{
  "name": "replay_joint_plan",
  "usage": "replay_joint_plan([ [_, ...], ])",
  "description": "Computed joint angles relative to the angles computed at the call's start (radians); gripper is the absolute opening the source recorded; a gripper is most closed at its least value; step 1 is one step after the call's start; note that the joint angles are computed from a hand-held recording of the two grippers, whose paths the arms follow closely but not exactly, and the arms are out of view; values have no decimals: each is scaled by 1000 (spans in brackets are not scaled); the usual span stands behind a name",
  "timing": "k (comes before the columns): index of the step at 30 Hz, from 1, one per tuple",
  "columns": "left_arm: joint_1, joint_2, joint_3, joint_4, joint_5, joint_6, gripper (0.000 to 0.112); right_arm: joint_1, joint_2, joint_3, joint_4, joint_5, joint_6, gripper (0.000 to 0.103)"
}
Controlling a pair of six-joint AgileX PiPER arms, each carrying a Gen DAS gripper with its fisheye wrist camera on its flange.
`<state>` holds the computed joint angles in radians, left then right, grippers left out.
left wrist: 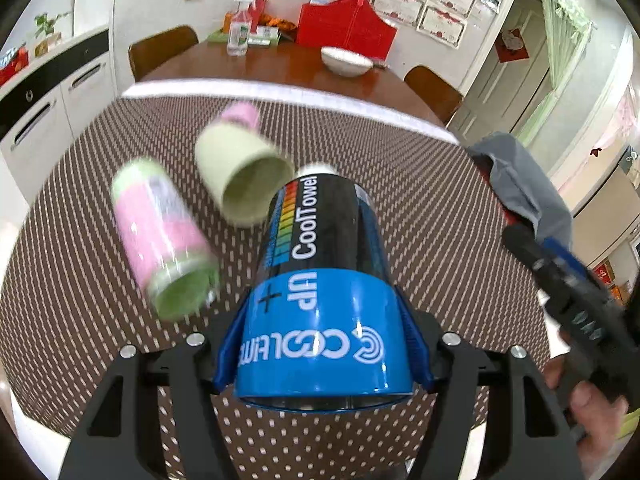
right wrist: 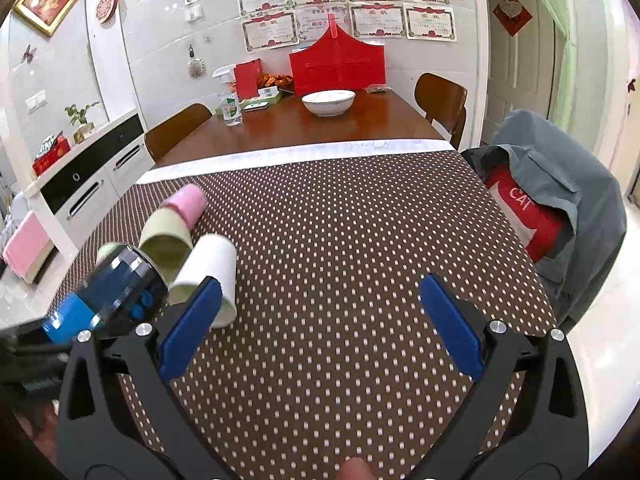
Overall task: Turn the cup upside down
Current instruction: 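Lift the CoolTowel can with the left tool and set it down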
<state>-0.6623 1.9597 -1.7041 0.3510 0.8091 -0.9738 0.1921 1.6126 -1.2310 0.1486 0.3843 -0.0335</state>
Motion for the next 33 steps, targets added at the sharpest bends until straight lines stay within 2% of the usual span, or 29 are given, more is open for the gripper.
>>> replay_joint_plan([
  [5,-19,16,119,57,-86,-104,65,28,-55,97,-97,-43,106,97],
  [10,-42,36,183,163,-126,-213,66,48,-96,174,-157,-67,161,97],
  [12,-59,36,173,185,-94,-215,66,59,-108,192,-186,-73,194,97],
  [14,-75,24,187,220,-80,-244,81,62,-116,202,-167,-77,185,97],
  [17,-85,-2,201,232,-62,-243,86,70,-126,214,-133,-81,163,97],
  [24,-140,-83,278,373,-21,-324,91,109,-149,234,-93,-97,153,97],
  [28,-191,-139,326,506,50,-437,94,135,-166,240,-103,-103,170,97],
  [33,-229,-187,354,579,135,-506,96,166,-185,240,-125,-100,194,97],
])
